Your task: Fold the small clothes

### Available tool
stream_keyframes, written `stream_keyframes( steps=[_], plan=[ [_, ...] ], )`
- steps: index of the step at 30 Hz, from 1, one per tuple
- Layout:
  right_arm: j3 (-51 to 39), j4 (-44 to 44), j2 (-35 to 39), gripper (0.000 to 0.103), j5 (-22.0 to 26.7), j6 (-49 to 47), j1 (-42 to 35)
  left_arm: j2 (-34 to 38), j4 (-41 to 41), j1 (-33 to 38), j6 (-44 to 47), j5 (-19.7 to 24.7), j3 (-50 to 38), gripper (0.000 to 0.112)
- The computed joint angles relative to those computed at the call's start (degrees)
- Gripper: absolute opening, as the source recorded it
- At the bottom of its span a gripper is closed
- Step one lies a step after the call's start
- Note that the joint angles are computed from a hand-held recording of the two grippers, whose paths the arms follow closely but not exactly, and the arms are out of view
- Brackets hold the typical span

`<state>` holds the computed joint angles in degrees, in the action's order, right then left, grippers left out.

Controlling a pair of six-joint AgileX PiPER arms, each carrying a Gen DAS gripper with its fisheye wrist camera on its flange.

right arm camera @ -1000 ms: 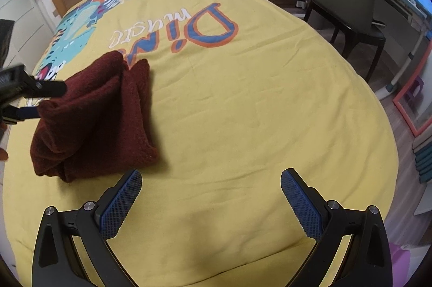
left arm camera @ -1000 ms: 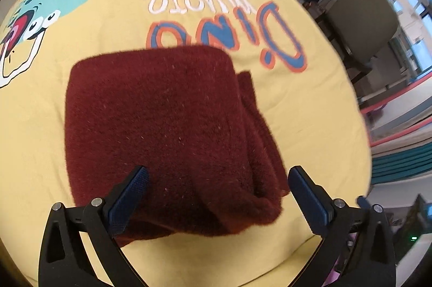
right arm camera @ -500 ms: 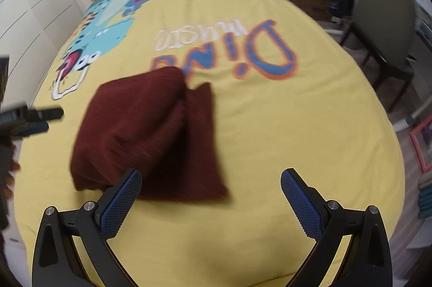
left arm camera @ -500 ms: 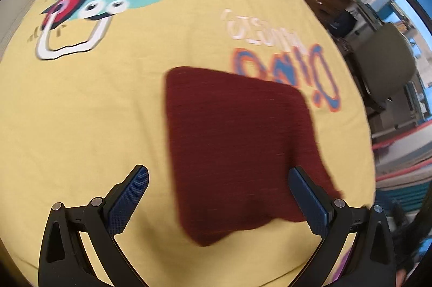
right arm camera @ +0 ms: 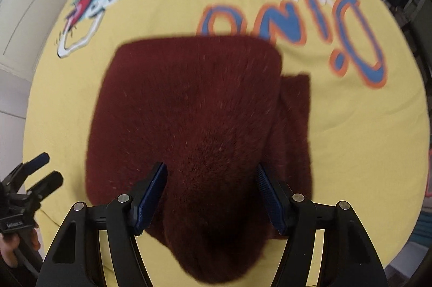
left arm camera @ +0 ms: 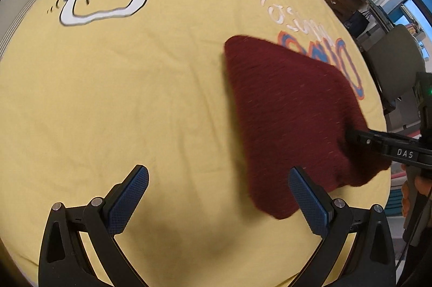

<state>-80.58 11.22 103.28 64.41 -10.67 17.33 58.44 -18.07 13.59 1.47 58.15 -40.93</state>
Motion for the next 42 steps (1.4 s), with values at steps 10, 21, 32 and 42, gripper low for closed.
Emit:
stream_keyframes(
  steps=[10,21,32,42],
  plan=[
    [7.2,5.4,-6.4,0.022,-5.2,-5.4,-7.2,0.5,1.5,-2.4,-1.7,-1.8,1.9,0.102],
    [13.4,3.9,-9.1,0.023,-6.4,-11.3,-13.3,1.2,2.1,-10.3,-7.2,-4.0,1.9,0.102],
    [16.1,5.0,-13.4,0.082,-9.1,-14.3,-14.8,5.4,5.3,-17.9,-13.6,-4.8,-2.7,0.102],
    [7.6,7.2,-7.9,0.103,-4.8,-14.3,-16.1,21.6,9.2,-26.8,-21.9,-5.5,-17.9,0.102]
  ],
)
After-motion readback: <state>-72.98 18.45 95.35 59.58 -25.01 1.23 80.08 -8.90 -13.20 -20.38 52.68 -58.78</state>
